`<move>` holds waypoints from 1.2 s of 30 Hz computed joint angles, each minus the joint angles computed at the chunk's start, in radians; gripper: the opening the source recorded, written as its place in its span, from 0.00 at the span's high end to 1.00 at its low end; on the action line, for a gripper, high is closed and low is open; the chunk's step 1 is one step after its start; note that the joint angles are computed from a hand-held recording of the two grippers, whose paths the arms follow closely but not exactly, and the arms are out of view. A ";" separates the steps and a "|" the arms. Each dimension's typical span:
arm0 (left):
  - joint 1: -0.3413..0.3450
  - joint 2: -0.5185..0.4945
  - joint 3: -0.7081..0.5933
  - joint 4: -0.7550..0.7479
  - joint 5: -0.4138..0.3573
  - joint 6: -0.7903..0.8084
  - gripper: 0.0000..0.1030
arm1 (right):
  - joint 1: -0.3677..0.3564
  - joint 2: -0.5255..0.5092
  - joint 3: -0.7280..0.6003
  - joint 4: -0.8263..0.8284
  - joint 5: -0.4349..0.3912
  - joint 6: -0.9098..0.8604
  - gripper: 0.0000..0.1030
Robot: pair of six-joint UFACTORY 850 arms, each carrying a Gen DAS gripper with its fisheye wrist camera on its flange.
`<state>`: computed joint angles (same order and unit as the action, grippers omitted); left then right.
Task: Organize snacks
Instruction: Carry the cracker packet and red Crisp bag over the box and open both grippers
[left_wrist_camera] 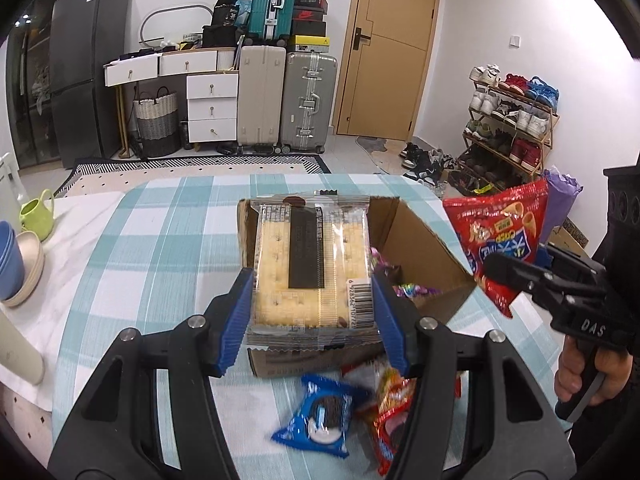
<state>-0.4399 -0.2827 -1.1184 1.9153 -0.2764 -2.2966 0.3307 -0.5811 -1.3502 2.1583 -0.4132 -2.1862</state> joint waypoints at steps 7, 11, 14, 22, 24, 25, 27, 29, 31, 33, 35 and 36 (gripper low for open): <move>0.020 -0.059 -0.082 -0.052 0.022 0.070 0.47 | 0.008 -0.050 -0.082 -0.083 0.016 0.083 0.47; 0.028 -0.110 -0.140 -0.104 0.021 0.129 0.47 | 0.008 -0.084 -0.133 -0.150 0.020 0.155 0.47; 0.028 -0.143 -0.176 -0.156 0.012 0.197 0.47 | 0.009 -0.114 -0.176 -0.211 0.025 0.223 0.47; 0.045 -0.218 -0.247 -0.247 0.026 0.295 0.47 | 0.019 -0.186 -0.280 -0.351 0.035 0.361 0.47; 0.049 -0.229 -0.251 -0.251 0.029 0.297 0.47 | 0.023 -0.204 -0.304 -0.390 0.042 0.396 0.47; 0.052 -0.236 -0.258 -0.265 0.032 0.311 0.47 | 0.025 -0.212 -0.314 -0.408 0.048 0.413 0.47; 0.060 -0.249 -0.266 -0.280 0.045 0.321 0.47 | 0.028 -0.231 -0.335 -0.447 0.058 0.449 0.47; 0.069 -0.261 -0.271 -0.282 0.053 0.321 0.47 | 0.030 -0.242 -0.346 -0.467 0.065 0.467 0.47; 0.076 -0.270 -0.274 -0.236 0.058 0.281 0.47 | 0.032 -0.253 -0.356 -0.481 0.074 0.481 0.47; 0.076 -0.278 -0.281 -0.264 0.057 0.322 0.47 | 0.033 -0.257 -0.359 -0.471 0.078 0.468 0.47; 0.074 -0.283 -0.288 -0.277 0.052 0.341 0.47 | 0.035 -0.256 -0.358 -0.464 0.086 0.455 0.47; 0.074 -0.287 -0.293 -0.295 0.052 0.361 0.47 | 0.034 -0.256 -0.357 -0.467 0.085 0.458 0.46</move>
